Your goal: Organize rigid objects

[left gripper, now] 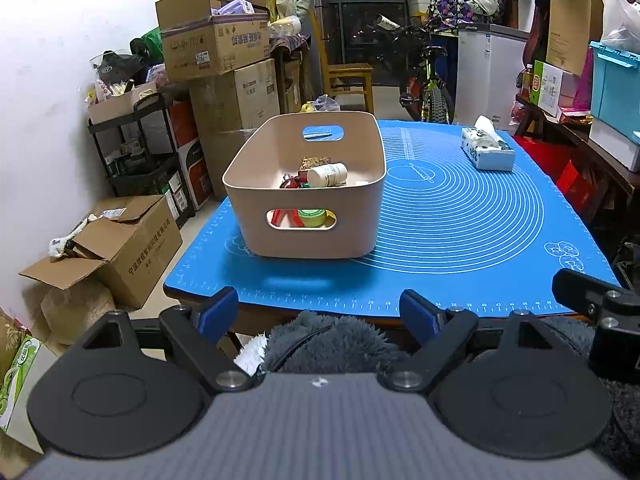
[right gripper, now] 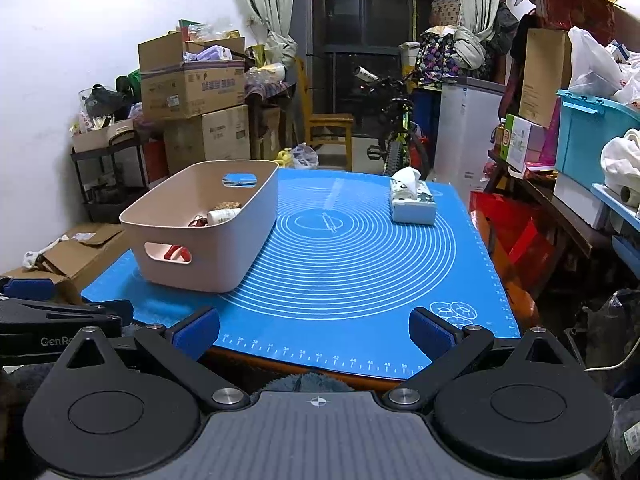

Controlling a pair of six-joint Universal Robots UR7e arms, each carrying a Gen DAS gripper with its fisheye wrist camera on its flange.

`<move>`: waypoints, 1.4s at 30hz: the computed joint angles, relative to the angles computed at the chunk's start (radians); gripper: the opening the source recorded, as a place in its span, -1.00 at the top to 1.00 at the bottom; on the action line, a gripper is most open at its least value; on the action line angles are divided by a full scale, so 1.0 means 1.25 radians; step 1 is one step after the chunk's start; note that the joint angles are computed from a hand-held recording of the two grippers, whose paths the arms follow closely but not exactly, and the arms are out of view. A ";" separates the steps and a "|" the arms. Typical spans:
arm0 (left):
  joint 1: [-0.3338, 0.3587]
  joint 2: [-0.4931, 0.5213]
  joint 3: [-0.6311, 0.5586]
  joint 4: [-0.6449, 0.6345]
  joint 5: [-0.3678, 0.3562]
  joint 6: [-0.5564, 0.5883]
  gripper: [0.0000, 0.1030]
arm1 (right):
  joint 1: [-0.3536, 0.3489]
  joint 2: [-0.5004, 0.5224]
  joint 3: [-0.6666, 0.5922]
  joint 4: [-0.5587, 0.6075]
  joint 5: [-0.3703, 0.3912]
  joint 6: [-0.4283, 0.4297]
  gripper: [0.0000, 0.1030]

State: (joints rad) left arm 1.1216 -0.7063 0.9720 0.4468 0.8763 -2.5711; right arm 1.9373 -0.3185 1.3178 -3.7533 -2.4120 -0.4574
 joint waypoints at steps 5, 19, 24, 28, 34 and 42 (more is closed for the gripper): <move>0.000 0.000 0.000 -0.001 0.000 0.000 -0.71 | -0.001 -0.001 0.002 -0.005 0.000 0.001 -0.95; -0.001 -0.001 0.001 -0.001 0.000 0.000 -0.71 | 0.000 0.006 -0.010 0.012 -0.011 0.020 -0.95; -0.001 -0.001 0.001 -0.001 0.000 0.000 -0.71 | 0.000 0.006 -0.010 0.014 -0.013 0.026 -0.95; -0.001 -0.002 0.002 -0.002 0.000 0.000 -0.71 | 0.000 0.005 -0.009 0.013 -0.012 0.024 -0.95; -0.001 -0.002 0.003 -0.003 0.000 0.001 -0.71 | 0.000 0.004 -0.007 0.013 -0.012 0.024 -0.95; -0.003 0.000 -0.003 0.001 -0.001 0.000 -0.71 | 0.000 0.004 -0.007 0.014 -0.012 0.024 -0.95</move>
State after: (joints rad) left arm 1.1175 -0.7068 0.9688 0.4486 0.8754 -2.5709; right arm 1.9369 -0.3140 1.3091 -3.7362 -2.4271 -0.4272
